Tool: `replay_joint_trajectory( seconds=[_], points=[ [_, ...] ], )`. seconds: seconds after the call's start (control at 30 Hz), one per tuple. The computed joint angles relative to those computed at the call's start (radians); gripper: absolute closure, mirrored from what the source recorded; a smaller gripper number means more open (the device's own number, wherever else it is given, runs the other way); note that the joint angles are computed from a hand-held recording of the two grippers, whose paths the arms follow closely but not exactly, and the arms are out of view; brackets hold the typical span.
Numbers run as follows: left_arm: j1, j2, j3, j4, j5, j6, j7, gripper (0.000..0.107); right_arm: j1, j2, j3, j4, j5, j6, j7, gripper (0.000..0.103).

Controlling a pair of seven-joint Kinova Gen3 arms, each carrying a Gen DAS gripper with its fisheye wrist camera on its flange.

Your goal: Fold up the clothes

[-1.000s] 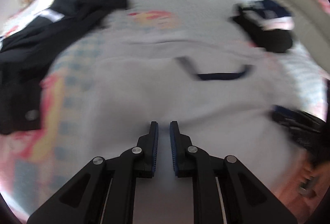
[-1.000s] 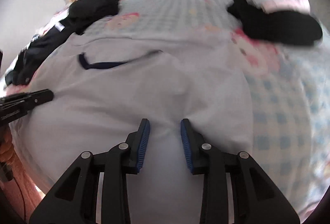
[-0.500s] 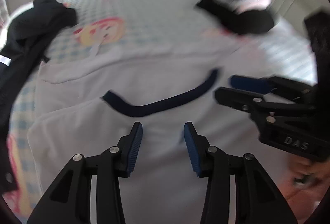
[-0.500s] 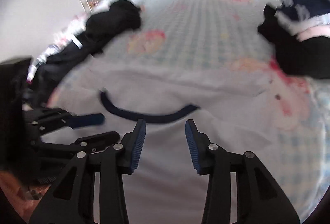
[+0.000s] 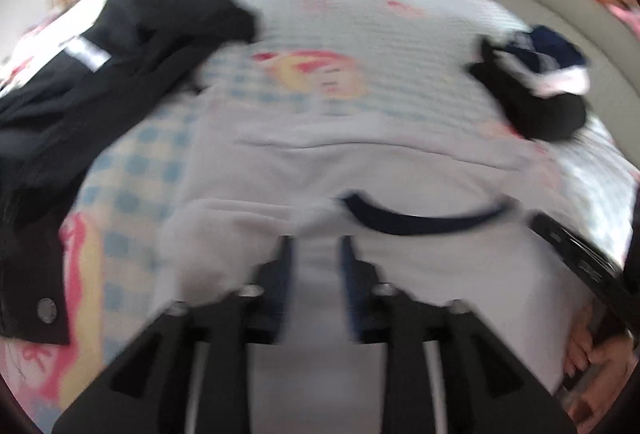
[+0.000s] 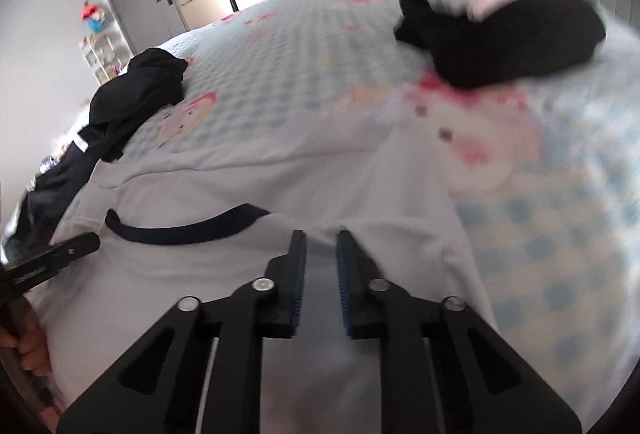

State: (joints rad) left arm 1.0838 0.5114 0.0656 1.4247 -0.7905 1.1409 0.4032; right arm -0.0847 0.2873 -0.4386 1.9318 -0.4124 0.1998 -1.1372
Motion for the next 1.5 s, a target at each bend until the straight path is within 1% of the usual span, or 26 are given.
replay_joint_trajectory(
  seconds=[0.07,0.1,0.17,0.23,0.3,0.37,0.43,0.5,0.53,0.57,0.63,0.7,0.77,0.83,0.97,1.0,1.03,1.07,1.17,1.23,1.27,1.3,1.37,1.4,1.47,1.5],
  points=[
    [0.008,0.009,-0.002,-0.020,-0.036,-0.019,-0.020,0.062,-0.001,-0.033,-0.047,0.014,0.009,-0.021,0.064,0.064],
    [0.008,0.021,-0.003,-0.040,-0.041,-0.013,-0.036,0.061,-0.027,-0.049,-0.045,0.020,0.018,-0.029,0.079,0.062],
    [-0.002,0.045,-0.005,-0.074,-0.031,-0.007,-0.080,0.060,-0.114,-0.060,0.007,0.018,0.073,-0.024,0.058,0.062],
    [-0.025,0.069,-0.004,-0.103,0.006,-0.003,-0.139,0.060,-0.206,-0.042,0.085,-0.001,0.155,-0.005,-0.017,0.062],
    [-0.056,0.089,0.010,-0.106,0.043,0.003,-0.161,0.060,-0.288,-0.001,0.167,-0.023,0.233,0.019,-0.090,0.062],
    [-0.069,0.102,0.023,-0.106,0.054,0.024,-0.150,0.060,-0.304,0.052,0.197,-0.048,0.259,0.057,-0.131,0.061],
    [-0.028,0.123,-0.037,-0.147,0.097,0.095,-0.178,0.060,-0.285,0.064,0.184,-0.049,0.248,0.049,-0.138,0.061],
    [-0.001,0.136,-0.072,-0.166,0.117,0.164,-0.187,0.060,-0.329,0.056,0.237,-0.060,0.297,0.063,-0.203,0.061],
    [0.003,0.126,-0.080,-0.147,0.129,0.176,-0.167,0.060,-0.350,0.051,0.266,-0.063,0.318,0.068,-0.233,0.061],
    [-0.005,0.109,-0.068,-0.118,0.130,0.172,-0.131,0.060,-0.352,0.049,0.280,-0.069,0.324,0.075,-0.254,0.061],
    [-0.016,0.064,-0.056,-0.039,0.125,0.122,-0.053,0.060,-0.301,0.063,0.269,-0.094,0.286,0.106,-0.277,0.066],
    [-0.021,0.035,-0.048,0.007,0.110,0.096,0.003,0.060,-0.208,0.074,0.213,-0.110,0.205,0.128,-0.245,0.086],
    [-0.017,0.030,-0.040,0.015,0.092,0.116,0.038,0.060,-0.148,0.085,0.173,-0.120,0.170,0.138,-0.243,0.094],
    [-0.013,0.016,-0.033,0.049,0.074,0.100,0.095,0.060,-0.132,0.085,0.161,-0.114,0.151,0.133,-0.225,0.094],
    [-0.011,-0.016,-0.014,0.062,0.064,0.095,0.147,0.060,-0.187,0.034,0.215,-0.080,0.197,0.118,-0.267,0.093],
    [-0.015,-0.016,0.013,0.044,0.056,0.108,0.129,0.057,-0.198,0.016,0.224,-0.067,0.215,0.114,-0.287,0.086],
    [-0.012,-0.016,0.029,0.026,0.054,0.112,0.096,0.052,-0.213,0.001,0.233,-0.059,0.222,0.111,-0.293,0.083],
    [0.004,0.002,0.035,-0.007,0.039,0.130,0.075,0.051,-0.209,-0.012,0.225,-0.057,0.223,0.114,-0.282,0.078],
    [0.068,0.073,0.033,-0.125,-0.008,0.189,0.002,0.048,-0.168,-0.085,0.156,-0.001,0.169,0.084,-0.203,0.074],
    [0.094,0.113,0.022,-0.185,-0.016,0.201,-0.050,0.041,-0.191,-0.134,0.145,0.044,0.178,0.052,-0.194,0.063],
    [0.096,0.127,0.013,-0.198,-0.004,0.190,-0.072,0.041,-0.219,-0.144,0.157,0.060,0.207,0.041,-0.206,0.060],
    [0.079,0.138,0.020,-0.207,0.025,0.182,-0.099,0.041,-0.265,-0.156,0.186,0.076,0.247,0.031,-0.233,0.060],
    [0.054,0.156,0.035,-0.209,0.074,0.197,-0.128,0.037,-0.342,-0.148,0.249,0.096,0.329,0.021,-0.255,0.060],
    [0.061,0.146,0.023,-0.188,0.086,0.192,-0.117,0.036,-0.355,-0.132,0.272,0.097,0.359,0.025,-0.263,0.060],
    [0.100,0.103,-0.025,-0.118,0.100,0.168,-0.050,0.034,-0.323,-0.110,0.283,0.097,0.371,0.033,-0.294,0.060],
    [0.116,0.081,-0.035,-0.089,0.104,0.173,-0.010,0.034,-0.280,-0.101,0.268,0.097,0.352,0.034,-0.289,0.061]
  ],
)
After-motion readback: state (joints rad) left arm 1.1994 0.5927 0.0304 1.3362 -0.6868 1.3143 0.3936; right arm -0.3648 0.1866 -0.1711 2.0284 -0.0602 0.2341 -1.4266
